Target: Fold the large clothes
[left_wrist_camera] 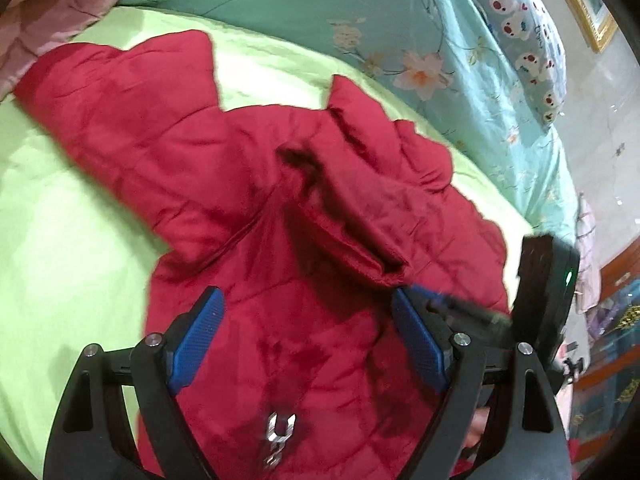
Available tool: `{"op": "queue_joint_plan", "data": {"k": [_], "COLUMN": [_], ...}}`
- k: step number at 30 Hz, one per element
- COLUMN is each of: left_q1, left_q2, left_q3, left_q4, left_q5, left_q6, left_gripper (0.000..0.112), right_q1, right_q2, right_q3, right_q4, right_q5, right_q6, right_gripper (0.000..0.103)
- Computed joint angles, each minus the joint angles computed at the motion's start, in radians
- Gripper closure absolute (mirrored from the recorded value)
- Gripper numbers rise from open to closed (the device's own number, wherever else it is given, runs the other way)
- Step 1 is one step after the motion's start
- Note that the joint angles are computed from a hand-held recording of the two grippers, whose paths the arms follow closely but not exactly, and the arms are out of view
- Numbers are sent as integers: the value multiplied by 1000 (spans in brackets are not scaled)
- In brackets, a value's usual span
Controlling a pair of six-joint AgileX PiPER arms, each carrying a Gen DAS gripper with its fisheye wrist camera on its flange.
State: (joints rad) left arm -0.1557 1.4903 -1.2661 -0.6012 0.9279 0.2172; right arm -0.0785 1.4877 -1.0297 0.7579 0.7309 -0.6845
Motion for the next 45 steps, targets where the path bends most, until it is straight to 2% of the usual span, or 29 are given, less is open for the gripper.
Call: {"op": "queue_joint_plan", "data": {"k": [4,6,8,9,10,12,15,16,18,19,20,23,25,28,31,33,35,37,39,42,45], "left_q1": [9,27,49,52,41,1,-60,-80,-107,-124,-130,-143,-184,-246,-283,-277,-271,-278,-300,-345,-401], "left_q2": [100,129,130,128,129,154,204,218,228,229,231,209,179,162,156,168,177,183,188,192,192], "left_q3": [-104,-145,-163,-172,-187,-228,-263,-264,-247,-235,-223,-185,-155,-120,-86,-91,-96,-90,-82,-70,-51], "left_q4": [-87,-119,-161,-161,-129,-49,40,68,112,155,178,261,407,583,692,682,672,700,752,871,1023], "left_q5": [71,113,126,125,121,127,120,111,79,55,37,-18,-68,-106,-137,-139,-142,-150,-162,-173,-170], "left_q6": [9,1,15,13,-9,-52,-82,-89,-93,-110,-110,-127,-178,-247,-300,-295,-291,-306,-347,-445,-557], "left_gripper": [26,26,26,26,26,26,27,33,56,77,89,98,98,99,99,98,97,96,95,94,94], "right_q1": [4,5,24,33,32,28,29,11,-26,-44,-70,-199,-297,-385,-374,-347,-340,-339,-310,-281,-296], "right_q2": [-4,-7,-11,-15,-17,-29,-62,-77,-118,-140,-168,-242,-278,-267,-143,-38,60,89,98,103,107], "right_q3": [6,12,14,19,23,34,51,60,83,96,110,134,125,64,-51,-120,-157,-144,-144,-143,-141], "right_q4": [-10,-5,-37,-43,-22,18,4,15,17,15,5,-2,0,-37,-204,-338,-401,-378,-435,-492,-459], "right_q5": [-6,-4,-17,-22,-12,2,5,24,52,61,72,121,120,60,6,-2,-15,-66,-101,-122,-121], "right_q6": [3,-11,9,6,-21,-62,-43,-50,-56,-61,-63,-82,-93,-50,101,210,248,212,270,323,286], "right_gripper": [86,79,76,68,54,46,45,45,45,45,45,45,45,44,44,45,46,45,45,45,45]}}
